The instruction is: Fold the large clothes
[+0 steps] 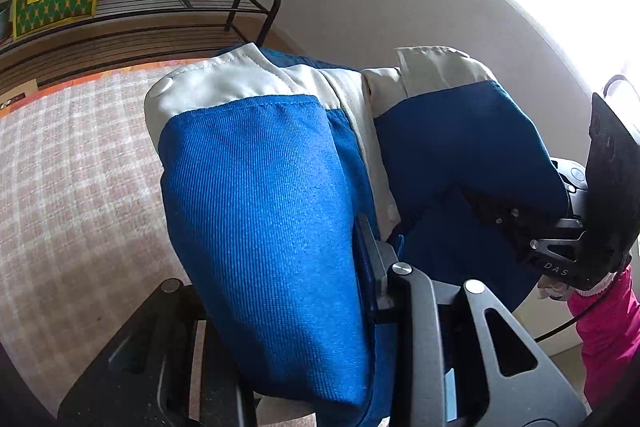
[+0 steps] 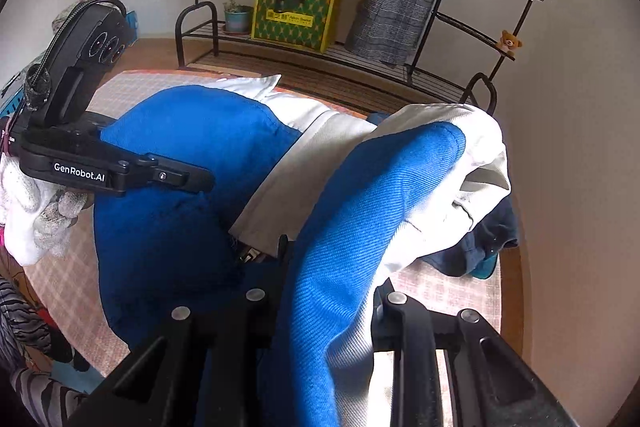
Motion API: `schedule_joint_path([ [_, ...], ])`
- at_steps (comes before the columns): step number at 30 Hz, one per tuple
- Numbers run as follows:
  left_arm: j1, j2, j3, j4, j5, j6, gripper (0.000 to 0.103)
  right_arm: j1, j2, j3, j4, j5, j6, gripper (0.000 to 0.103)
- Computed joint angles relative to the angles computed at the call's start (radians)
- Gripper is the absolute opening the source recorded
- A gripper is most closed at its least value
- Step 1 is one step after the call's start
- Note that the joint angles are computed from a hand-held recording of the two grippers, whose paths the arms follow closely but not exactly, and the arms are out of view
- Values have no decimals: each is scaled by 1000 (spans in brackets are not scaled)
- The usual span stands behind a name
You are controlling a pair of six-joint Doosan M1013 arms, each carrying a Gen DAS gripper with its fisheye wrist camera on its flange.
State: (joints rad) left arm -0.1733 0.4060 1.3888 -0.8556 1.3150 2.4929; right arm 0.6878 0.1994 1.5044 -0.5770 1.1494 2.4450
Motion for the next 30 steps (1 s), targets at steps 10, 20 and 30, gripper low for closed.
schedule_joint_path([
  [10,-137,125,-170,-89,-92,-21,29,-132,-11,5,-149,37,-65,23],
  [20,-219,251,-311,-48,-226,-128,29,-264,34,42,-258,-81,-74,23],
  [30,-230,325,-364,125,-246,-290,71,-426,24,181,-34,-152,233,63],
])
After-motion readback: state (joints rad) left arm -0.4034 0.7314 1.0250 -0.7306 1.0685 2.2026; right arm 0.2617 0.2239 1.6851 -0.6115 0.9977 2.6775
